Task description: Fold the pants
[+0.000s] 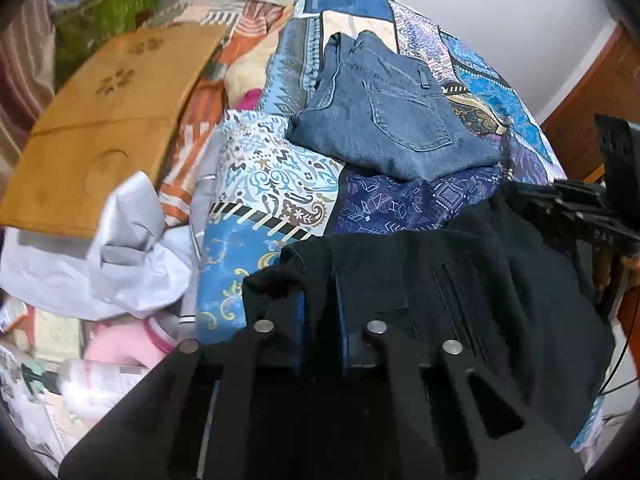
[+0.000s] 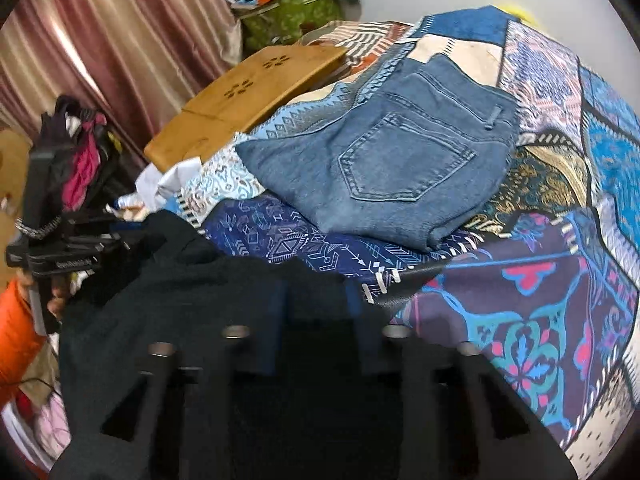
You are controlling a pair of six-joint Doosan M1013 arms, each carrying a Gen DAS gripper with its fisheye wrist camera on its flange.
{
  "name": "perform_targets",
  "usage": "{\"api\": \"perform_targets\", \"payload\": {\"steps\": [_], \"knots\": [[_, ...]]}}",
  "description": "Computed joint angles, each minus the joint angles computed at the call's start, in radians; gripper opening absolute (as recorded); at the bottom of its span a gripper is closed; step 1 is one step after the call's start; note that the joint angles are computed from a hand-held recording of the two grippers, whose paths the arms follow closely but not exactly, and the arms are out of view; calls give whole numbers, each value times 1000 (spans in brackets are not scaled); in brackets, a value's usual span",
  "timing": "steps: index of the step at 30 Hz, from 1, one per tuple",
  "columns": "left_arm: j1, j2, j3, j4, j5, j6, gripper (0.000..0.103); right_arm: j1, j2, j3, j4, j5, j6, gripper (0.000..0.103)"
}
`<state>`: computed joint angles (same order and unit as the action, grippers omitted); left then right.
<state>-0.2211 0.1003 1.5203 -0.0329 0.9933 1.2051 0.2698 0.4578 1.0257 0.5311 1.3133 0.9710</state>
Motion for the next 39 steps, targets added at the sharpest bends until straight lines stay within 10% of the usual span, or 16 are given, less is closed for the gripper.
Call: {"api": "perform_targets", "payload": {"steps": [10,16,26,39], "knots": [[3,15,-28,142,75,-93,9,18,-22,36,-65,-103,4,10],[-22,-43,-26,198,97,-114,17,7,-71,61,-75,-125,24,36],[-173,-148,0,277,91,-87,56,-43,-261,227,-32,-211,-81,39],[-287,-150,87,257,129,-83,67,-26,-409,462,-60,-251,-153,51]]}}
